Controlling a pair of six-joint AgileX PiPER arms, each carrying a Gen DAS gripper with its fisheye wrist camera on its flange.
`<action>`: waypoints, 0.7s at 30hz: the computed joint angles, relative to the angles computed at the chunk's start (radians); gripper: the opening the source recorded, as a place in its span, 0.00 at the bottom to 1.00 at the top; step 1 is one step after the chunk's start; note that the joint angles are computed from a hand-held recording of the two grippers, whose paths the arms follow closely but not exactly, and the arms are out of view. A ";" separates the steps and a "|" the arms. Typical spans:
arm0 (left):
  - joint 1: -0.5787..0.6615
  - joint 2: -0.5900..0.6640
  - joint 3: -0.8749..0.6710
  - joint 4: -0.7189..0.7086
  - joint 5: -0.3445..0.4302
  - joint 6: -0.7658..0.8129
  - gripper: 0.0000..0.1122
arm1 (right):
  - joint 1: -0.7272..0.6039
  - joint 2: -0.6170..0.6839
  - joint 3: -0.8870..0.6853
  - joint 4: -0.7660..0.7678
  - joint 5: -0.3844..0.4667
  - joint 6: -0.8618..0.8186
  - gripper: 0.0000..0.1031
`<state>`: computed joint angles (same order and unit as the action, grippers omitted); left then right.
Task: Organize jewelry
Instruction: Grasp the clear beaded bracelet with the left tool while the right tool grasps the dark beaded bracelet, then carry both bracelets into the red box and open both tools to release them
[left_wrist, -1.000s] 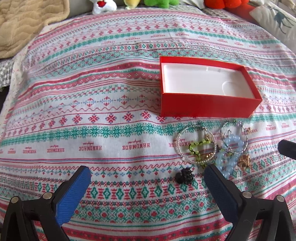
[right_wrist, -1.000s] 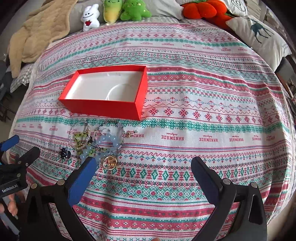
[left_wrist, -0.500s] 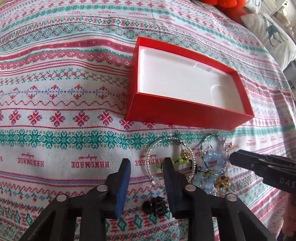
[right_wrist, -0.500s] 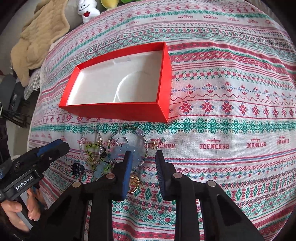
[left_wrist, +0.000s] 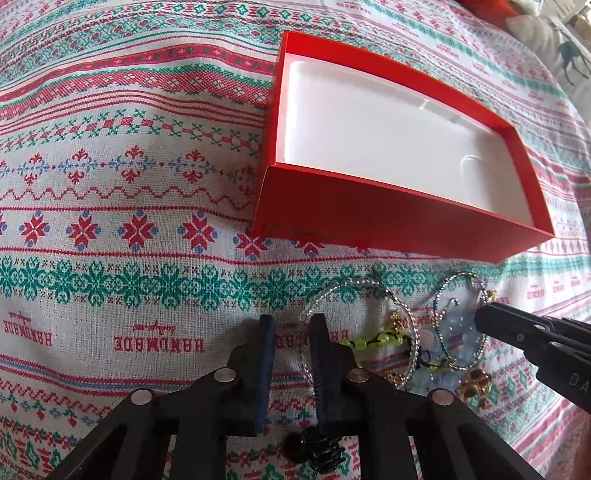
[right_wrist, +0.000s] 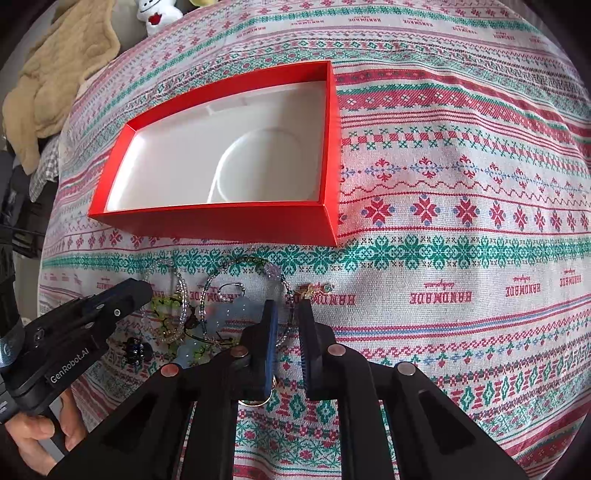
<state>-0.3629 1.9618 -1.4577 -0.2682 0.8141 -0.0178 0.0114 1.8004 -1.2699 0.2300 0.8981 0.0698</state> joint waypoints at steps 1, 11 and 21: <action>-0.011 0.014 -0.022 0.021 0.004 -0.025 0.07 | 0.003 0.006 -0.005 -0.006 -0.002 0.008 0.06; -0.023 -0.007 -0.035 0.025 0.000 -0.054 0.00 | -0.007 -0.067 0.047 0.018 -0.028 -0.038 0.03; 0.015 -0.121 0.020 -0.105 -0.018 0.047 0.00 | -0.042 -0.196 0.064 0.118 -0.006 -0.129 0.03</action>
